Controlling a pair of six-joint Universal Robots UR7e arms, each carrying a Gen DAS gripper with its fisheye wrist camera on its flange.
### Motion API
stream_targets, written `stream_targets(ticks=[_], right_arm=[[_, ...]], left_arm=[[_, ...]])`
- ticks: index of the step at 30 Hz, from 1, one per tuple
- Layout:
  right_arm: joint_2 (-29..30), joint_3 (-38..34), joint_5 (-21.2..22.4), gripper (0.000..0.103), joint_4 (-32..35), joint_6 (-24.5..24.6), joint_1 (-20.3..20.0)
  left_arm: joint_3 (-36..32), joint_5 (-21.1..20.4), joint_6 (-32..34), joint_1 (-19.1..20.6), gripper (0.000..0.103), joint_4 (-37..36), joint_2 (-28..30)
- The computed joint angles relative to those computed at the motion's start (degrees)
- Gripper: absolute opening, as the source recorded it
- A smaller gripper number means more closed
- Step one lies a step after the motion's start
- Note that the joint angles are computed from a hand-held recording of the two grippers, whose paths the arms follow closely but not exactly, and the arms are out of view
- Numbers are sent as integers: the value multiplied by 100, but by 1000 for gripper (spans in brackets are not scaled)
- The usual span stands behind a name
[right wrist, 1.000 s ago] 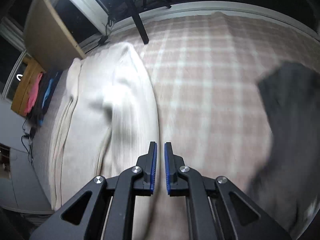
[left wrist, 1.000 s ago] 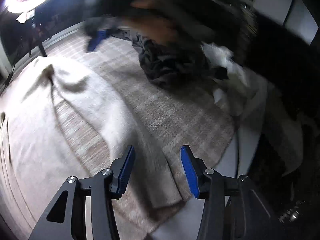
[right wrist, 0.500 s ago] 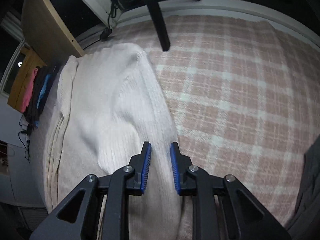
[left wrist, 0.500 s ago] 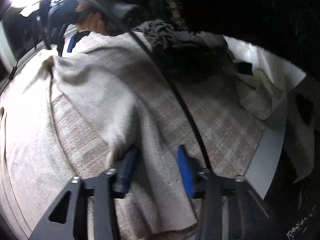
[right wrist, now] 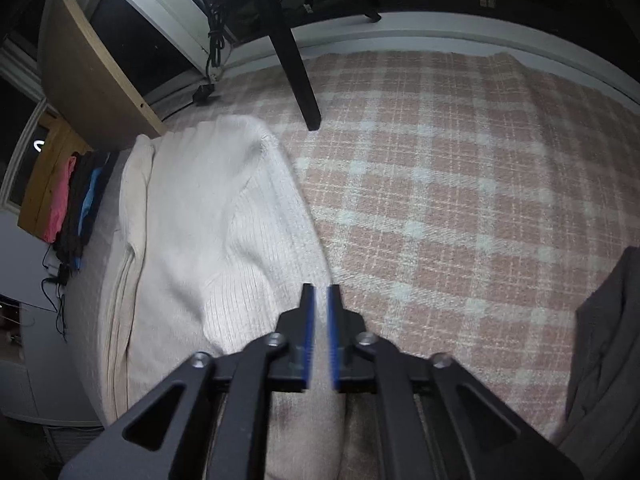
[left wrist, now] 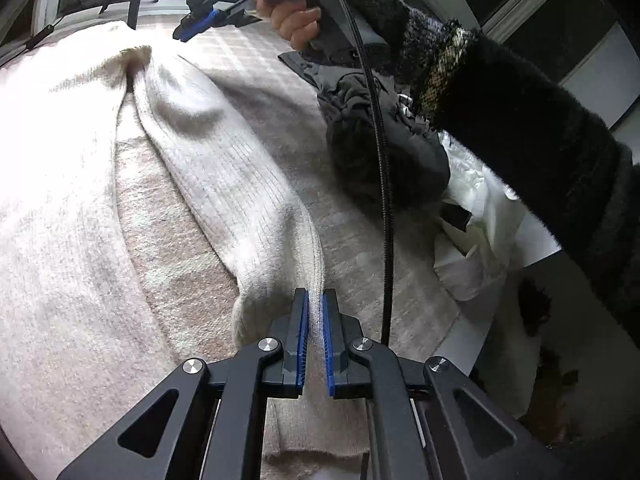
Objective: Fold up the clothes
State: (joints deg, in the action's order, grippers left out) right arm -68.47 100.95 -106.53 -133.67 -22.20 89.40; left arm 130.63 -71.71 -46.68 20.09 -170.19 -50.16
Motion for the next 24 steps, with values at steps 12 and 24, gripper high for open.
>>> stream_targets(ticks=[12, 24], right_arm=[[372, -25, -544, 4, -207, 166, 183], [627, -374, -1160, 4, -577, 255, 1284]], left_arm=[[172, 150, -75, -39, 6, -300, -144], [1653, 871, -1771, -374, 6, -1103, -1823]])
